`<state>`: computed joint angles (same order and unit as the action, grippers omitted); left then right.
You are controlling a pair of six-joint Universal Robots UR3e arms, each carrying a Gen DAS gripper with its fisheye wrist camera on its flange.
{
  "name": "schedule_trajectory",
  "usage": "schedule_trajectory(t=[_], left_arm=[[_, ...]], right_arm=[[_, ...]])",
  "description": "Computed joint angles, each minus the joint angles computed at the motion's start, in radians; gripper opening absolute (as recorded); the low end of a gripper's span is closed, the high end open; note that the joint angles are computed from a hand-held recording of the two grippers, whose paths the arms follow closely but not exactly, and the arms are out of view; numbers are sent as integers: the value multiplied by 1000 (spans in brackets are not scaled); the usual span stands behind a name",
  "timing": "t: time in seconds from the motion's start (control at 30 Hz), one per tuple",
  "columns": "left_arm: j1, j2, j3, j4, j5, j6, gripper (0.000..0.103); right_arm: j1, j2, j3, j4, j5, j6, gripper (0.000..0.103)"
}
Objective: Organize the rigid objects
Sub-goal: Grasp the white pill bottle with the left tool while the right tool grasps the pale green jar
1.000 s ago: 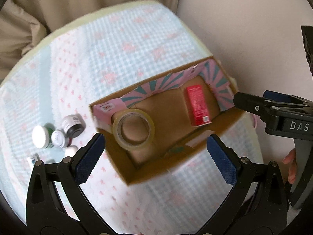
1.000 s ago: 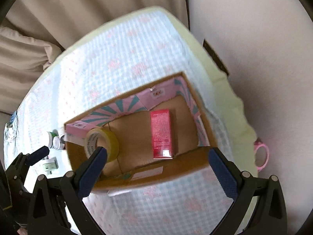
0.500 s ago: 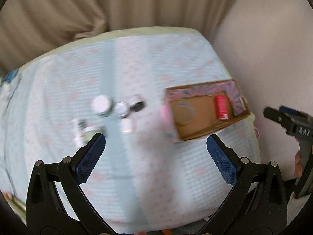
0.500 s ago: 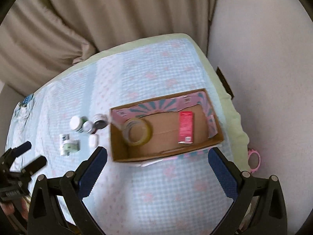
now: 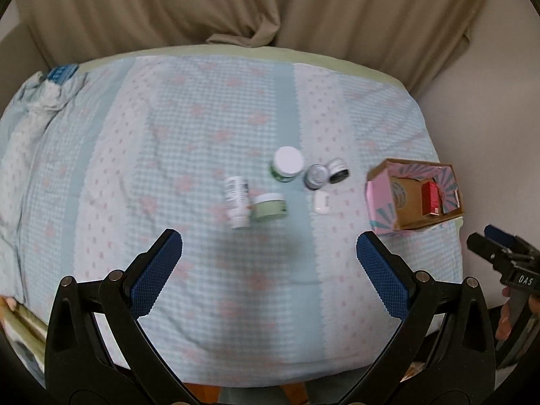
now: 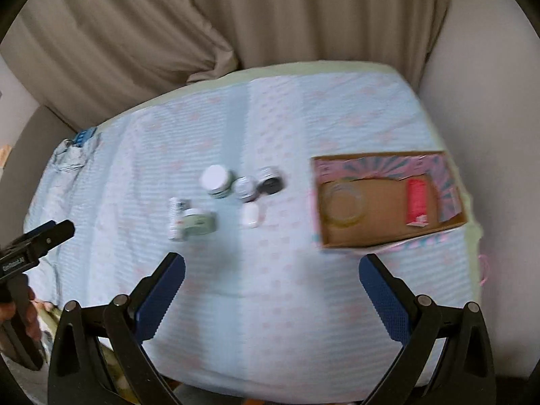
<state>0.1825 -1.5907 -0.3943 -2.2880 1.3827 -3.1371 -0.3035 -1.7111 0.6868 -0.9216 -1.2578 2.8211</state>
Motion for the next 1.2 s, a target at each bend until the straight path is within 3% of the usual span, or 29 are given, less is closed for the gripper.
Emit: schedule_trajectory(t=[0.07,0.17,0.3,0.43,0.9,1.0,1.2], left_arm=[[153,69,-98,-26,-81,135,103],[290,102,-193,-44,-131,282,103],[341,101,-320,2,-152,342,103],[348,72,-440,72,-162,350,103],[163,-261,-593,440,-108,134,102],[128,-348,-625,521,-103,85,97],[52,-508,-594,585,-69,44,94]], right_arm=[[140,24,40,-77,-48,144,103],[296,56,94,-175,-74,323,103],[429,108,143,-258,-79,488,103],[502,164,173,-329,-66,569,103],[564,476,186,-538,-65,495,103],[559,547,228,-610,-40,463,103],[562,706,214,-696,-29,451,103]])
